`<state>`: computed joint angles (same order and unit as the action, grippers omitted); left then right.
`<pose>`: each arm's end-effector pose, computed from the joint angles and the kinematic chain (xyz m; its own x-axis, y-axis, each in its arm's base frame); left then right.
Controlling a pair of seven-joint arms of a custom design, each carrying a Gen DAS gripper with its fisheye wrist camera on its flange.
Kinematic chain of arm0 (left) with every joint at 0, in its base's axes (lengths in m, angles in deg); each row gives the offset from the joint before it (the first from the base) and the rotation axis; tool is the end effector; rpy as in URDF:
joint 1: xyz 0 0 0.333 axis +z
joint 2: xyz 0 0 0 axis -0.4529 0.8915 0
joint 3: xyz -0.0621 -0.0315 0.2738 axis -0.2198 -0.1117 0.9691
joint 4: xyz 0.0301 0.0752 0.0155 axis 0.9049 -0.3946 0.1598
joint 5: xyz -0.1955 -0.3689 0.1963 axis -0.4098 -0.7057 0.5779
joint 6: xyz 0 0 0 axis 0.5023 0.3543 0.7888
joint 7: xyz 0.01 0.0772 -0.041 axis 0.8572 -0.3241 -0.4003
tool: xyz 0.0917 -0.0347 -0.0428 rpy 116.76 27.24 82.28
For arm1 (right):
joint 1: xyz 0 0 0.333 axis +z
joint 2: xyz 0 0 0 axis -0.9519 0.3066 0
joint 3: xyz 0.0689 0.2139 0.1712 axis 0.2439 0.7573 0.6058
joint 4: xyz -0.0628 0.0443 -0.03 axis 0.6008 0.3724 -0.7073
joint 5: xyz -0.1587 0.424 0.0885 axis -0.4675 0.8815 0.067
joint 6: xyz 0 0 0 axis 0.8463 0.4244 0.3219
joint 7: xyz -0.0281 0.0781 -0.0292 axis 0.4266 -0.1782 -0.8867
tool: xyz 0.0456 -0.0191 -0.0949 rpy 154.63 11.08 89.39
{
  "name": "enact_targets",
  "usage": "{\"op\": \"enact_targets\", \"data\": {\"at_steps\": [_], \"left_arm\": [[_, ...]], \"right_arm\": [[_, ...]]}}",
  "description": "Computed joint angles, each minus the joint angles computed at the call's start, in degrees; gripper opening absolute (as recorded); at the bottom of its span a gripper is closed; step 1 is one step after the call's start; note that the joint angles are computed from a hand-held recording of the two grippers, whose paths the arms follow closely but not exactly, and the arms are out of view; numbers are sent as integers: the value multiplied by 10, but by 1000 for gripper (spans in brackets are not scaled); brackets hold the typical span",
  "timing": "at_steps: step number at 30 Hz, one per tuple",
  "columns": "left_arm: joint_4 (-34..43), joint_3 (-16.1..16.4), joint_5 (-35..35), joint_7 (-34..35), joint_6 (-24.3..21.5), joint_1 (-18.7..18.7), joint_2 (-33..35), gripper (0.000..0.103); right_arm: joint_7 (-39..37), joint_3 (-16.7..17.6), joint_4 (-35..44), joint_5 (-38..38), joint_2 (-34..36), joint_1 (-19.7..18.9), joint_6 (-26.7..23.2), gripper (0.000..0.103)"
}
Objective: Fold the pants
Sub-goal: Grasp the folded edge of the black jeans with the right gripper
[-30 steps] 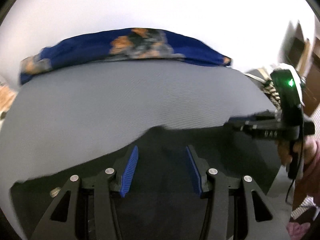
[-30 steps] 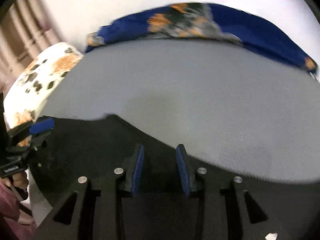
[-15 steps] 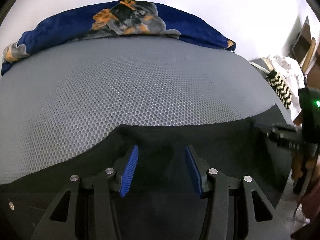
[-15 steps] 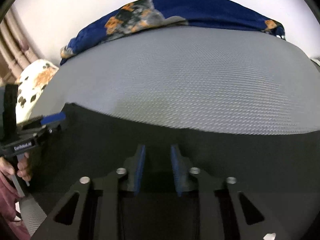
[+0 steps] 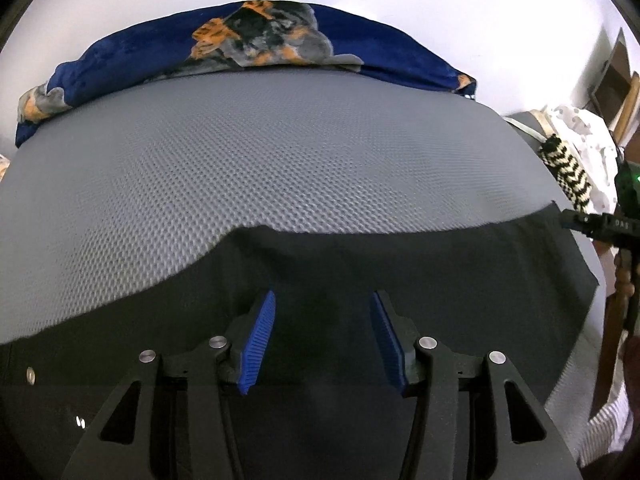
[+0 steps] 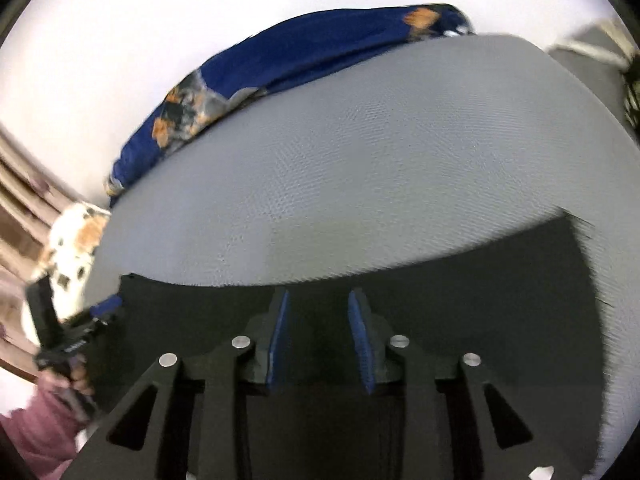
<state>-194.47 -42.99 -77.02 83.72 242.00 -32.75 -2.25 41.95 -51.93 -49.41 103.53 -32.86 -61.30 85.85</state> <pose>0.5100 -0.0576 0.3349 0.0958 -0.9736 0.2074 -0.7879 -0.2015 -0.5819 0.6825 0.2447 0.3402 0.3667 -0.8406 -0.3986 -0.8506 -0.1293 -0.5097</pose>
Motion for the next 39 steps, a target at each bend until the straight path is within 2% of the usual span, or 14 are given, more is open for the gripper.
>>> {"op": "enact_targets", "data": {"at_steps": [3, 5, 8, 13, 16, 18, 26, 31, 35, 39], "left_arm": [[-16, -7, -2, -9, -11, -9, -24, 54], [-17, 0, -15, -2, -20, -29, -30, 55], [-8, -2, -26, 4, -34, -49, -24, 55], [26, -15, -43, 12, -54, -68, 4, 55], [45, -29, -40, 5, -65, -64, 20, 55], [59, -46, -14, -18, -75, -50, 33, 55], [79, -72, 54, -95, -96, -25, 59, 55], [70, -85, 115, -148, -69, -12, 62, 56], [73, -90, 159, -182, -58, -4, 70, 60], [69, -71, 124, -168, -58, -20, 61, 60]], "right_arm": [[-3, -17, -32, 20, -29, -30, -31, 30], [12, -37, -43, 17, -39, -43, -48, 30], [15, -54, -37, 17, -34, -61, -78, 30], [-28, -53, -8, 78, -8, -100, -150, 30], [-49, -53, 5, 84, 6, -109, -180, 30], [-68, -55, 8, 81, 10, -116, -204, 28], [-128, -44, 49, 119, 49, -130, -265, 16], [-145, -34, 52, 154, 59, -134, -259, 11], [-138, -35, 11, 157, 28, -115, -201, 8], [-120, -35, -37, 164, -19, -94, -148, 7]]}}
